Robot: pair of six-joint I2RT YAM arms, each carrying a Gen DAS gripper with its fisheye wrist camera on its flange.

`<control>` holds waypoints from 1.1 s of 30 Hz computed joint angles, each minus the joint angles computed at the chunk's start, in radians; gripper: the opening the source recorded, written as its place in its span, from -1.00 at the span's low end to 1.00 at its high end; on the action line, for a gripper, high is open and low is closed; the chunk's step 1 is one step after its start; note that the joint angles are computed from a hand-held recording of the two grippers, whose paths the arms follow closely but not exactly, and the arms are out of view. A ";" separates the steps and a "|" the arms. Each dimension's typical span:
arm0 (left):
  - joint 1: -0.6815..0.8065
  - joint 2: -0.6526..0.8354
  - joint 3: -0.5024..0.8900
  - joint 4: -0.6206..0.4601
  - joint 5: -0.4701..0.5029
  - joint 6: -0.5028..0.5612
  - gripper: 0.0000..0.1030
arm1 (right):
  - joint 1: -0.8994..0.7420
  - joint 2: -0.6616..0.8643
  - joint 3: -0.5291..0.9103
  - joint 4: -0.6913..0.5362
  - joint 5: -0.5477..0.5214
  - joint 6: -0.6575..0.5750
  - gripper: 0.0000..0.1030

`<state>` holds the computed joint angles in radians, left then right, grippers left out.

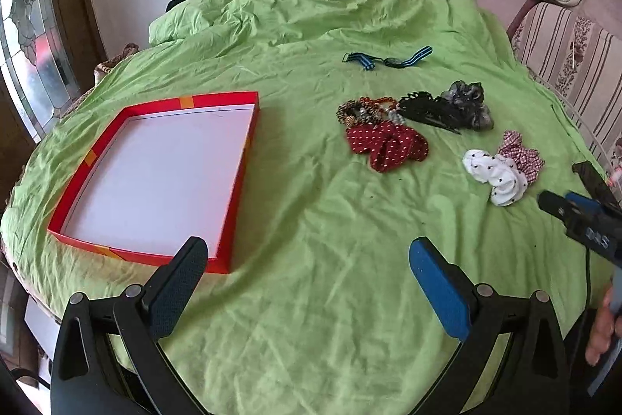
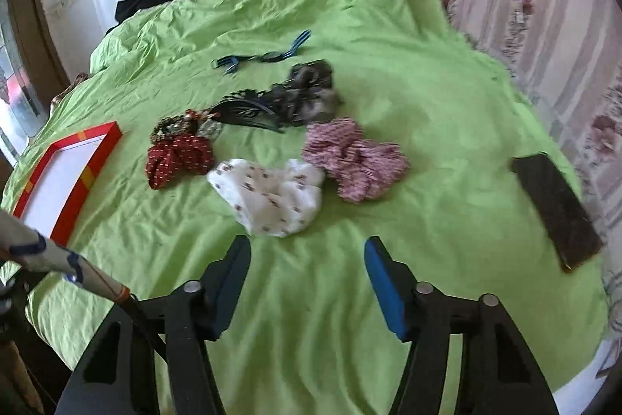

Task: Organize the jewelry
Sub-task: 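Move both tools toward the scrunchies on the green sheet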

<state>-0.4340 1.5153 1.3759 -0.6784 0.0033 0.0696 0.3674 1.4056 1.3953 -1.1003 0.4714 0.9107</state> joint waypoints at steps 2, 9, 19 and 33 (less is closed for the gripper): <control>0.015 0.011 0.018 -0.008 -0.004 0.002 1.00 | -0.040 0.067 0.023 0.033 -0.056 -0.034 0.07; 0.069 0.036 0.068 -0.048 0.028 0.003 1.00 | -0.131 0.201 0.074 0.188 -0.253 -0.144 -0.03; 0.032 -0.005 0.061 -0.070 0.047 0.016 1.00 | -0.052 -0.067 -0.060 0.138 -0.130 0.013 0.30; 0.008 -0.051 0.078 -0.141 0.071 0.005 1.00 | 0.085 -0.173 -0.109 0.023 -0.007 0.183 0.47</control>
<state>-0.4256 1.4639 1.4538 -0.8198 0.0741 0.0742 0.4524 1.2323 1.2867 -1.0777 0.4647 1.0938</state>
